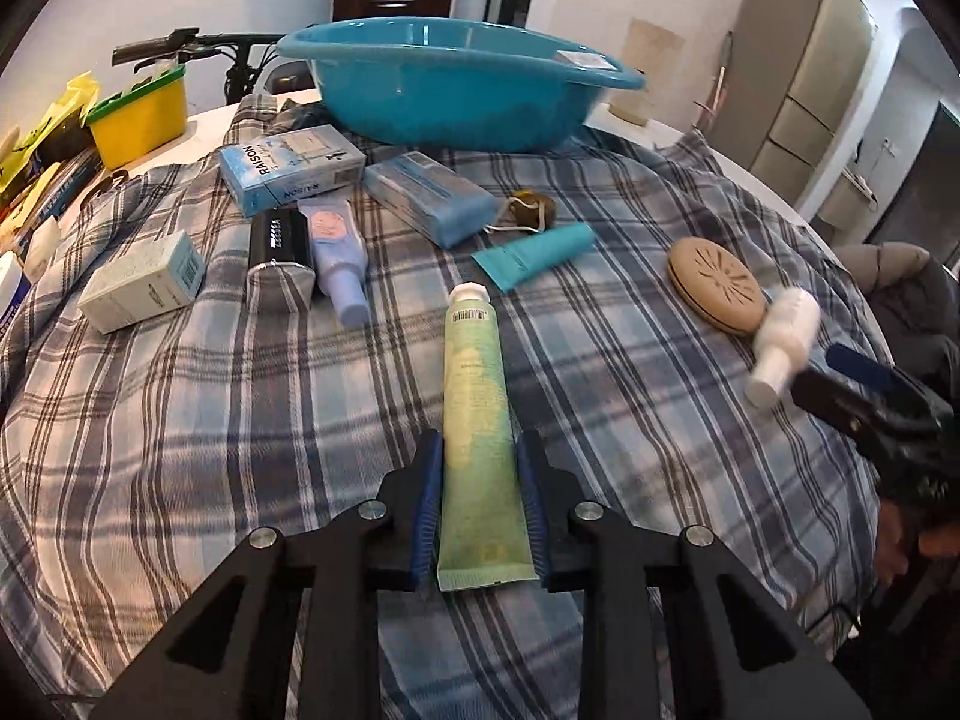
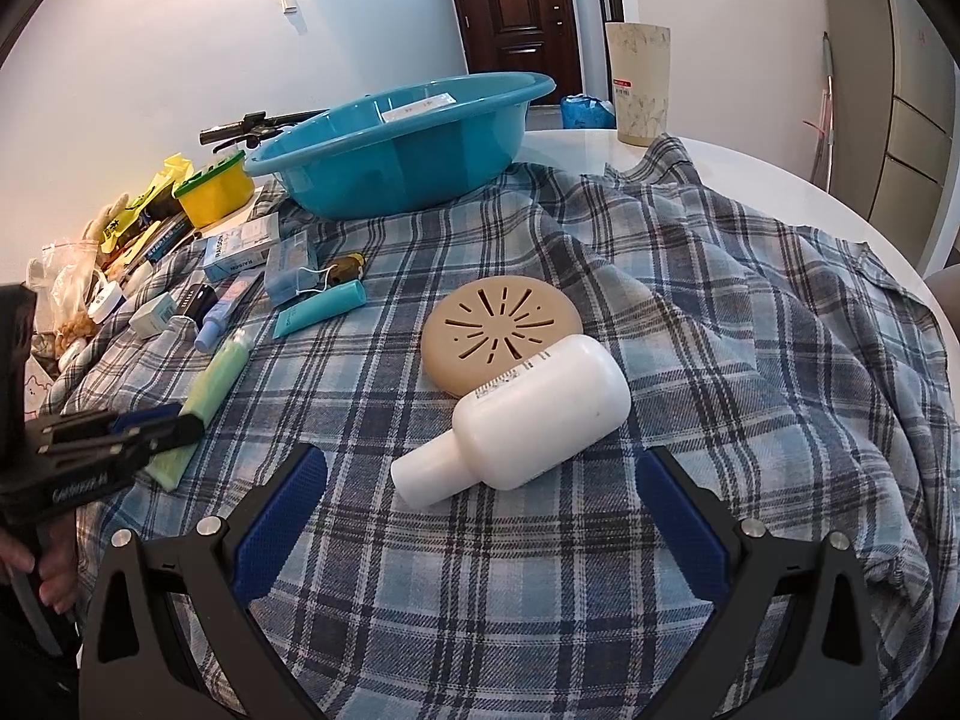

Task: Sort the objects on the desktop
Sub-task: 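Close the left tool on the pale green tube, then close the right tool on the white lotion bottle while the left tool holds the tube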

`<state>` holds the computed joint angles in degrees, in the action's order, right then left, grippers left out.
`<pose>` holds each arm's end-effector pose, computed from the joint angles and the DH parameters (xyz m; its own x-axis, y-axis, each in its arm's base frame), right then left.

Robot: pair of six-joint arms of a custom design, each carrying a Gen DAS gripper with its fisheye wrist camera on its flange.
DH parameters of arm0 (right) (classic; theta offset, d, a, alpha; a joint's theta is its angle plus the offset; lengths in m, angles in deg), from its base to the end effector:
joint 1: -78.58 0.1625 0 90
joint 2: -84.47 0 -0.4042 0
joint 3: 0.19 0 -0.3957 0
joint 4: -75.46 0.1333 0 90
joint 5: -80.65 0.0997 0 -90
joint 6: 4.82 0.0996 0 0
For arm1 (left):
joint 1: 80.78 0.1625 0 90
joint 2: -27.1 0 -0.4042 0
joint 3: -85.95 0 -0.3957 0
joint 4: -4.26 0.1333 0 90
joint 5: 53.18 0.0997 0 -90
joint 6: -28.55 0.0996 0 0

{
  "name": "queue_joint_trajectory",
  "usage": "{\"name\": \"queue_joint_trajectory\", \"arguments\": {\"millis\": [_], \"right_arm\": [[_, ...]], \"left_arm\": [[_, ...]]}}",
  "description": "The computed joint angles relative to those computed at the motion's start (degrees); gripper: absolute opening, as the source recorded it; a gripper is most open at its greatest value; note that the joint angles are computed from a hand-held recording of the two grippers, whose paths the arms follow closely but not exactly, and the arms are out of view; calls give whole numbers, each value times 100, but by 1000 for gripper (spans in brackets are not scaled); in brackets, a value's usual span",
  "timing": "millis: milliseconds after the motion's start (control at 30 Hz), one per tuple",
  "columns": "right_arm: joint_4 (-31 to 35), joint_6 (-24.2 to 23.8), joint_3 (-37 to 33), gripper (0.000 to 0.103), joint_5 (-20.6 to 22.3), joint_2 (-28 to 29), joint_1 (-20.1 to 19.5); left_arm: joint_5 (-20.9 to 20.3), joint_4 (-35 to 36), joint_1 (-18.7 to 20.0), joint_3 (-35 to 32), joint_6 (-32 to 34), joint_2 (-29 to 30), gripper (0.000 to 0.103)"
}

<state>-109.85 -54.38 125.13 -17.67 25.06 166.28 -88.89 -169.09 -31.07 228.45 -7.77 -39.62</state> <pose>0.0986 -0.5068 0.1123 -0.6661 -0.5907 0.4554 -0.7276 0.6489 -0.2225 -0.0717 -0.4157 0.1057 -0.7941 -0.2095 -0.5705 0.2118 0.7845 -0.5829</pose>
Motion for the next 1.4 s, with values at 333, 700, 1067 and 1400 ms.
{"name": "queue_joint_trajectory", "arguments": {"millis": [333, 700, 1067, 1400], "right_arm": [[98, -11, 5, 103, 8, -4, -12], [122, 56, -34, 103, -21, 25, -36], [638, 550, -522, 90, -76, 156, -86], [773, 712, -769, 73, -163, 402, 16]], "left_arm": [[55, -286, 192, -311, 289, 308, 48], [295, -347, 171, -282, 199, 361, 25], [272, -470, 144, -175, 71, 333, 25], [288, -493, 124, -174, 78, 357, 25]]}}
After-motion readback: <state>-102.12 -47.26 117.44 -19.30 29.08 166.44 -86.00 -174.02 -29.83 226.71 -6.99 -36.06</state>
